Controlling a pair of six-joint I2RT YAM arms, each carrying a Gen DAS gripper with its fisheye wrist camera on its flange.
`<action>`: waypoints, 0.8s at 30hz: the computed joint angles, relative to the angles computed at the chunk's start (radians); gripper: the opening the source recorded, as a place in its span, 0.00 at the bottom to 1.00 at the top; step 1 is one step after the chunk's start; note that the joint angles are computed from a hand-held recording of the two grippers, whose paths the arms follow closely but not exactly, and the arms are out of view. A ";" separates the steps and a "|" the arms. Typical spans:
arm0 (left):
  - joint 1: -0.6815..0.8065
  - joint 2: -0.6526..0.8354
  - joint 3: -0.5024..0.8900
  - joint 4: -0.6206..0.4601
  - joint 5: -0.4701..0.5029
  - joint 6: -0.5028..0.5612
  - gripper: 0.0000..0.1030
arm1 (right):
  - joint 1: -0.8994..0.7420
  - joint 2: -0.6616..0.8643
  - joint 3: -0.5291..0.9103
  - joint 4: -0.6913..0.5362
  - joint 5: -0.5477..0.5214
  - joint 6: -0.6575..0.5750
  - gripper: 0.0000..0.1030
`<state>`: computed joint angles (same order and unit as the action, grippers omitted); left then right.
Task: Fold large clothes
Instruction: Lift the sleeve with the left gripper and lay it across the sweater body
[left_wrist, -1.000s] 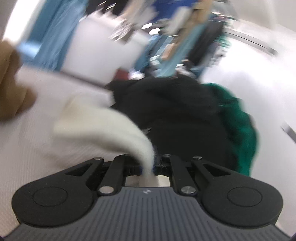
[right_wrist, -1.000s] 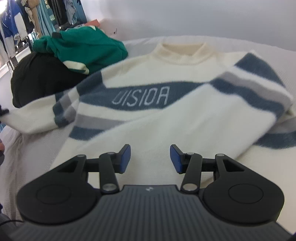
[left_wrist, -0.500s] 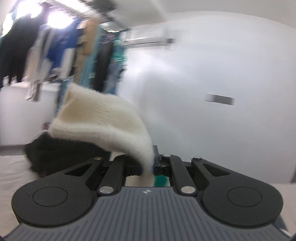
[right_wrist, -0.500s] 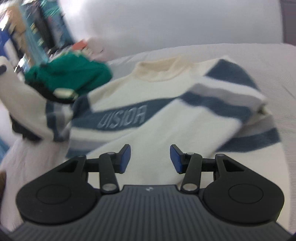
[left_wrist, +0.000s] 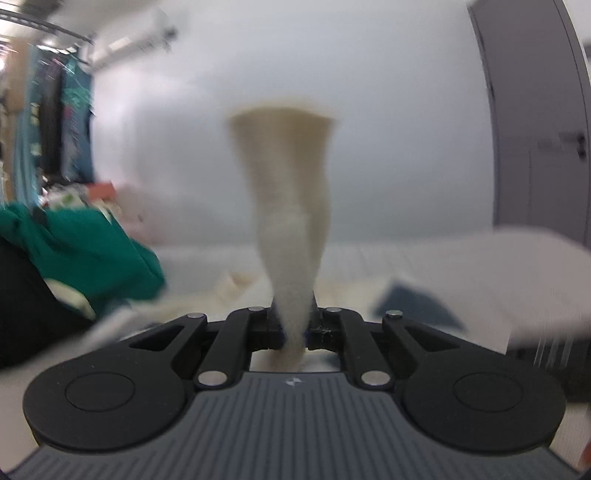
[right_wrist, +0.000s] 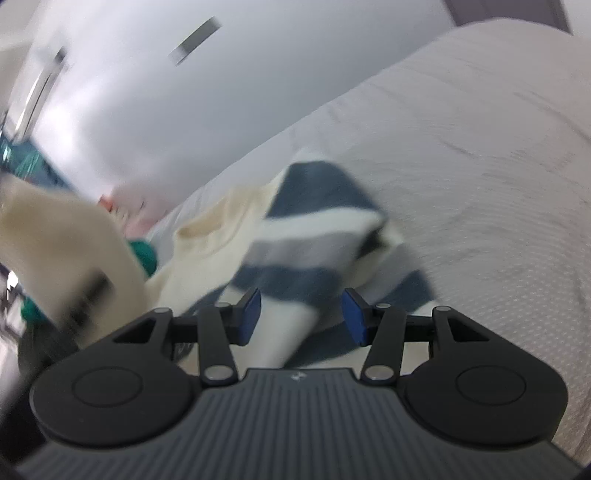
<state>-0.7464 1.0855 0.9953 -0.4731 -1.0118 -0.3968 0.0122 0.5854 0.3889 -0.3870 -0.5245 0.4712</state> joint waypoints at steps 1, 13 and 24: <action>0.008 0.034 -0.015 0.006 0.031 -0.022 0.10 | -0.036 0.018 -0.007 0.018 -0.019 0.010 0.51; 0.092 0.015 -0.144 0.005 0.274 -0.092 0.15 | -0.148 0.035 -0.062 0.151 -0.064 0.094 0.51; 0.194 -0.229 -0.085 -0.292 0.633 -0.164 0.53 | 0.029 -0.140 -0.050 0.058 0.155 0.044 0.51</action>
